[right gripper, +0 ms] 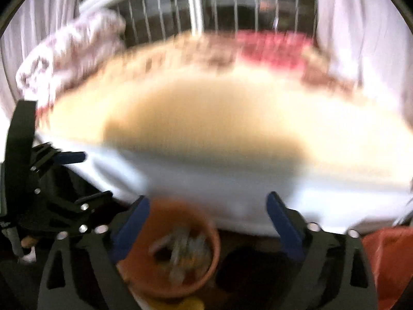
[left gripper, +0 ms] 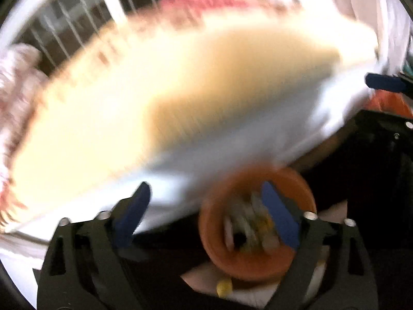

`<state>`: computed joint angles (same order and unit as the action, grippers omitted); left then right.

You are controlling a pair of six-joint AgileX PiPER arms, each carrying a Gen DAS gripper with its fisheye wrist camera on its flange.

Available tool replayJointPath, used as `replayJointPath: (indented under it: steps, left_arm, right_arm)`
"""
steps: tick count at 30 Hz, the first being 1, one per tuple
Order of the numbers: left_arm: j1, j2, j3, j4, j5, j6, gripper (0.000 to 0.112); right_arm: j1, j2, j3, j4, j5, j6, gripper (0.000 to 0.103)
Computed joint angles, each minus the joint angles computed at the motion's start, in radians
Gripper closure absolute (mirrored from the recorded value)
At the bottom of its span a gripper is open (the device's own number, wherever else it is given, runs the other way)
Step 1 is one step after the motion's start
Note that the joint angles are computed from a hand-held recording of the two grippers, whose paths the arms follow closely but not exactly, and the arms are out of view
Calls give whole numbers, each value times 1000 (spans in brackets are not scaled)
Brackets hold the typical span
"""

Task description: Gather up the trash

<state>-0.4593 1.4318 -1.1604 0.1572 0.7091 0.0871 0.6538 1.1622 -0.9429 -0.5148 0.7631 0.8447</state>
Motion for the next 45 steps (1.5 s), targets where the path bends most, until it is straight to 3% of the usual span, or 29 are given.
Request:
replayJointPath:
  steps: [2, 4, 8, 11, 16, 24, 28, 34, 45]
  left_arm:
    - [-11, -11, -50, 121, -58, -130, 20]
    - [-5, 32, -153, 204, -78, -233, 19]
    - [36, 207, -416, 224, -19, -328, 18]
    - [65, 343, -604, 152, 37, -301, 18]
    - [116, 530, -830, 29, 96, -255, 18]
    - [137, 776, -1149, -4, 260, -216, 18]
    - [155, 822, -1216, -59, 319, -196, 18]
    - [174, 850, -1255, -108, 359, -192, 18]
    - [178, 852, -1259, -117, 361, -196, 18]
  right_arm:
    - [-9, 11, -98, -119, 29, 39, 5]
    - [-76, 48, -190, -167, 2, 16, 5]
    - [-175, 202, -375, -301, -37, 97, 5]
    - [-209, 332, -473, -397, -51, 197, 5]
    - [-287, 546, -632, -313, -95, 183, 5]
    - [-309, 695, -707, -228, -75, 280, 5]
    - [-328, 726, -731, -147, -73, 220, 5]
    - [-316, 727, -712, -173, -78, 245, 5]
    - [-271, 767, -765, -229, -9, 199, 5]
